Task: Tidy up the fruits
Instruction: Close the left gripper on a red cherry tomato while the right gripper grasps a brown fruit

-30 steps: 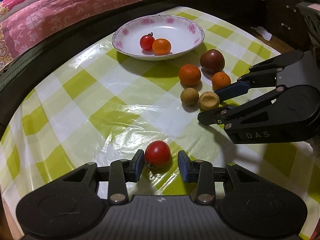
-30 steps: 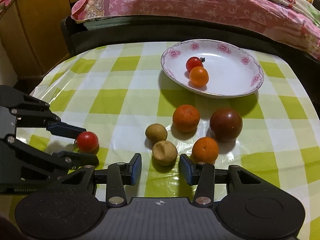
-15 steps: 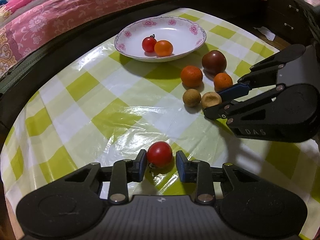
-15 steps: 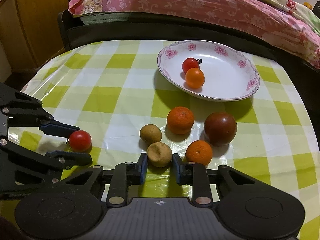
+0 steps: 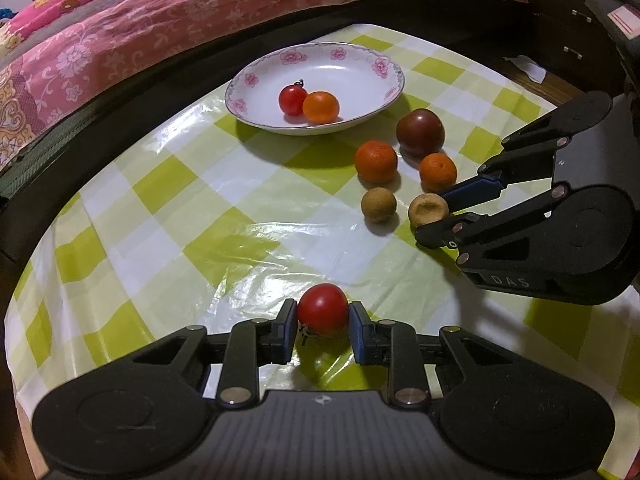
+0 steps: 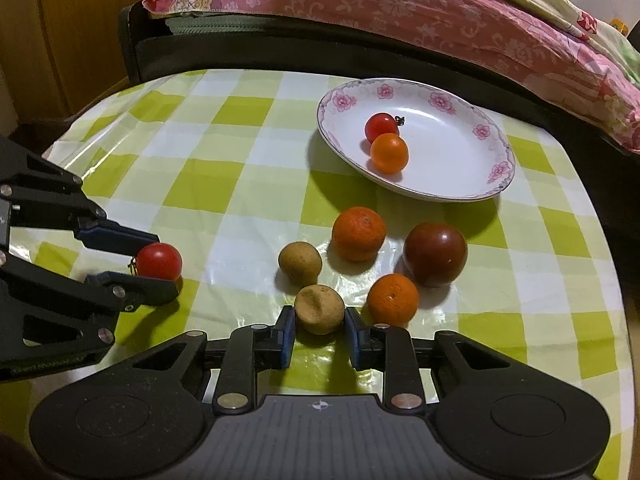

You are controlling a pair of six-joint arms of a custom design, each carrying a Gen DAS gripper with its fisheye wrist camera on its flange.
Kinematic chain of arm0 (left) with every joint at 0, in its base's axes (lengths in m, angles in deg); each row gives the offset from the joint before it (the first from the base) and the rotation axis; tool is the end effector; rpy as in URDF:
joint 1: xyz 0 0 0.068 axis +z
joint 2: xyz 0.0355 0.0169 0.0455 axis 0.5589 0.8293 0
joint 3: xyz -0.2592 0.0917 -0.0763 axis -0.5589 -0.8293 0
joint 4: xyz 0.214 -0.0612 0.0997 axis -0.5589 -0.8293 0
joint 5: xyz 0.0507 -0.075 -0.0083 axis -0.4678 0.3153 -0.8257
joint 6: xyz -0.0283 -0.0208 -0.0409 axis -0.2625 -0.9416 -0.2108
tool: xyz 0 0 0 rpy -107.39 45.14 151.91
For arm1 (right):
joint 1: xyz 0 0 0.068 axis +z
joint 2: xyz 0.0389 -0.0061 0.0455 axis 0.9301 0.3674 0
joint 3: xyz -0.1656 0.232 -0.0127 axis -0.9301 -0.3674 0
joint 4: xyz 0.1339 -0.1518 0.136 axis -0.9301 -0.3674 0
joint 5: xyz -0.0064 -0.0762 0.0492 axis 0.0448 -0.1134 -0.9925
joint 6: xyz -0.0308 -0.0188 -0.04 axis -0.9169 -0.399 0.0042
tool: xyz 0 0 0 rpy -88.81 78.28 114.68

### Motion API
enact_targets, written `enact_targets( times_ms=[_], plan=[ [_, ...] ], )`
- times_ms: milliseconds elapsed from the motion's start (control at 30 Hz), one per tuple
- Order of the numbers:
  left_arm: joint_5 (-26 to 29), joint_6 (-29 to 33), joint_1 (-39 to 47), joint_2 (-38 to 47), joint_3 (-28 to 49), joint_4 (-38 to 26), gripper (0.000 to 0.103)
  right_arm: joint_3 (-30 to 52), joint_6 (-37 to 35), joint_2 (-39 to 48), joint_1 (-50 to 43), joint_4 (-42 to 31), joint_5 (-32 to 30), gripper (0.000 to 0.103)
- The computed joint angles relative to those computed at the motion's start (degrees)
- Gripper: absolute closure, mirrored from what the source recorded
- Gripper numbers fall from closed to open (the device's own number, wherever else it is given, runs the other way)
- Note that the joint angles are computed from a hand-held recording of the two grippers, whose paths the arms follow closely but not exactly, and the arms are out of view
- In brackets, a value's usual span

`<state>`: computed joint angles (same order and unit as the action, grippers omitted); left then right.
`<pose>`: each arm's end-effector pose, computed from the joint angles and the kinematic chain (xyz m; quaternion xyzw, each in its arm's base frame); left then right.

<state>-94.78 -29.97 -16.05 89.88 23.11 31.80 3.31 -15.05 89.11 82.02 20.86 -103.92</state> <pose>0.1123 -0.1090 0.1253 0.0329 0.9574 0.0344 0.2847 0.2019 0.0588 0.1183 -0.4171 0.8565 0.0829 0.2926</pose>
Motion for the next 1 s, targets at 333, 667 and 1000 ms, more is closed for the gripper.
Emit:
enact_targets(
  times_ms=[333, 667, 1000],
  plan=[
    [0.7, 0.2, -0.4, 1.4, -0.5, 1.1, 0.067, -0.2, -0.8, -0.6, -0.8, -1.0, -0.3, 0.081],
    [1.2, 1.0, 0.3, 0.6, -1.5, 2.3, 0.067, 0.3, -0.6, 0.7, -2.2, -1.0, -2.9, 0.078],
    [1.7, 1.5, 0.9, 0.0, -1.9, 2.8, 0.066, 0.7, -1.3, 1.7, -4.0, -1.3, -5.5, 0.076]
  ],
)
